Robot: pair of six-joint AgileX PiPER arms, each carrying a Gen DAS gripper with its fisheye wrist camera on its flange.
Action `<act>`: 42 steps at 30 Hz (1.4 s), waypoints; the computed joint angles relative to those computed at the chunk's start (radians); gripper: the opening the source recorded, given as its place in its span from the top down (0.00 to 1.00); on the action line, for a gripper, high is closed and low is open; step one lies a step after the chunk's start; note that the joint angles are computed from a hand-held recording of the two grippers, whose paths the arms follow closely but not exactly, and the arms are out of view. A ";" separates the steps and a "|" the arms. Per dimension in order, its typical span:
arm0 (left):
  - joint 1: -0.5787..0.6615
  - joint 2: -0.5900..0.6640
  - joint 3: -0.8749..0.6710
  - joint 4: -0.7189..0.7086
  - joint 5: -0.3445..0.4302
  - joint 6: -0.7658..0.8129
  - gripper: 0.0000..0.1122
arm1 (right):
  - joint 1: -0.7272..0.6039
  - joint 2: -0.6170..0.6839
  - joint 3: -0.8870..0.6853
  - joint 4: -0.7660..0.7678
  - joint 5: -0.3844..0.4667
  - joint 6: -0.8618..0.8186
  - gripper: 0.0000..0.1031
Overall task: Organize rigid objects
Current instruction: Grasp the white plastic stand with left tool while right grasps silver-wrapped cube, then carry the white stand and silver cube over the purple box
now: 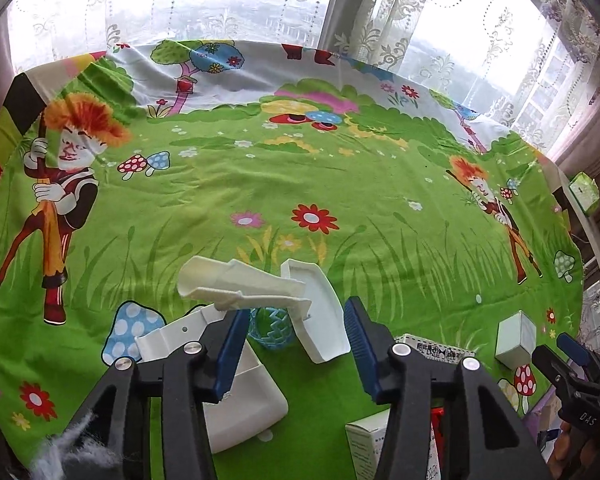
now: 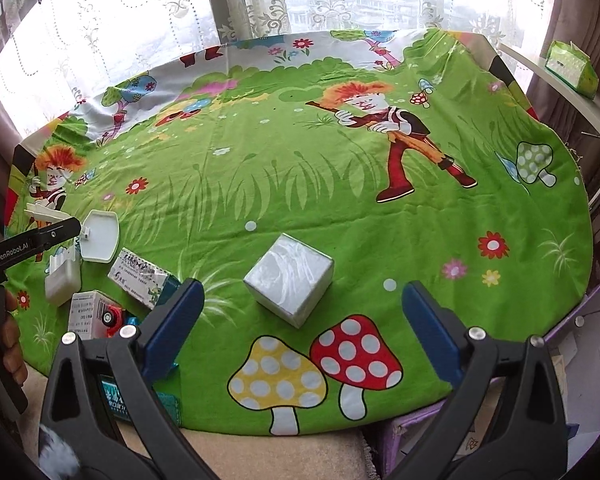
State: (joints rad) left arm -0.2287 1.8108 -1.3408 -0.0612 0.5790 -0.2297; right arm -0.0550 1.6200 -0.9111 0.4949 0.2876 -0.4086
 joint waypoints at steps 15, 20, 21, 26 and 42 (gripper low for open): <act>0.007 -0.014 0.036 -0.066 -0.036 0.082 0.78 | -0.008 0.061 -0.037 0.035 0.022 -0.039 0.50; 0.006 -0.075 0.093 -0.086 -0.069 0.083 0.78 | 0.001 -0.010 0.027 0.060 -0.014 -0.067 0.51; 0.006 -0.089 0.104 -0.091 -0.075 0.083 0.78 | 0.003 -0.025 0.040 0.067 -0.020 -0.076 0.51; 0.007 -0.181 0.178 -0.101 -0.108 0.066 0.78 | 0.017 -0.115 0.114 0.063 -0.048 -0.083 0.51; -0.143 -0.532 0.447 -0.195 -0.166 0.016 0.78 | -0.006 -0.398 0.315 0.112 0.015 -0.164 0.51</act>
